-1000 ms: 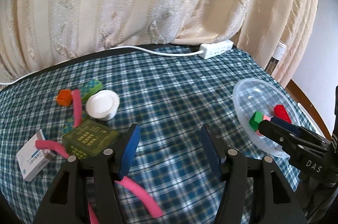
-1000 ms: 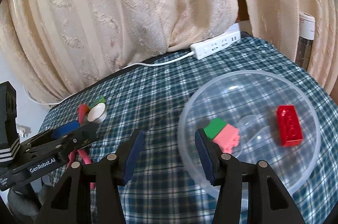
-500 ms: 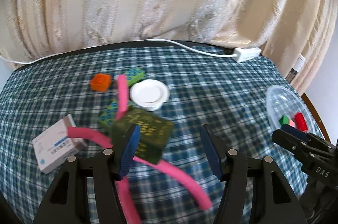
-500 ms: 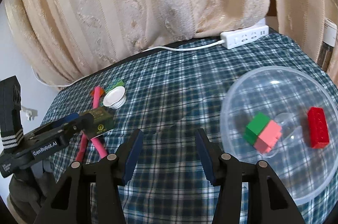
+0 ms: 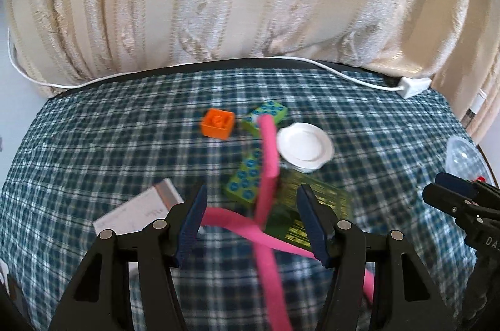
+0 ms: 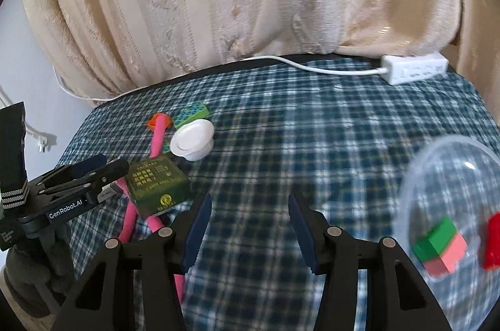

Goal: Organize objects
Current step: 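Move both open tools back toward the remaining toy pile, then grasp the white round lid with the right tool while the left tool approaches the orange brick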

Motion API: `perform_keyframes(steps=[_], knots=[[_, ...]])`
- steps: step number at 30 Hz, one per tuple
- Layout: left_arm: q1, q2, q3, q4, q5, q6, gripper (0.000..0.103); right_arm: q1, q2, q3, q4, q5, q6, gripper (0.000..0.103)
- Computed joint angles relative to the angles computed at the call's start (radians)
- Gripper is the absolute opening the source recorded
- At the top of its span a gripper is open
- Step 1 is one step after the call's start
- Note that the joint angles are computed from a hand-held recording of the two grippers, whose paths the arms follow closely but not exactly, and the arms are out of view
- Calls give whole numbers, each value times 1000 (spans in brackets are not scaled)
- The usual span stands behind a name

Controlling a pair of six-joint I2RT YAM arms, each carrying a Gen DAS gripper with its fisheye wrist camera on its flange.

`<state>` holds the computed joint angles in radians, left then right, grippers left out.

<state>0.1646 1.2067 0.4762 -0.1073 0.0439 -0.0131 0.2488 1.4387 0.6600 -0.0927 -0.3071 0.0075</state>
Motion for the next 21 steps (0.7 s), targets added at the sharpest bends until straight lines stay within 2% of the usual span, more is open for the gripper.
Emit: perform_keyframes(steps=[10, 18, 19, 21], knots=[[96, 134, 82, 29, 39, 45, 61, 93, 238, 174, 22, 15, 31, 55], [134, 211, 137, 38, 58, 63, 61, 146, 349, 294, 0, -17, 24, 55], [138, 223, 145, 40, 59, 63, 61, 152, 365, 310, -5, -19, 22, 56], [148, 246, 159, 46, 62, 66, 61, 169, 401, 347, -16, -7, 14, 67]])
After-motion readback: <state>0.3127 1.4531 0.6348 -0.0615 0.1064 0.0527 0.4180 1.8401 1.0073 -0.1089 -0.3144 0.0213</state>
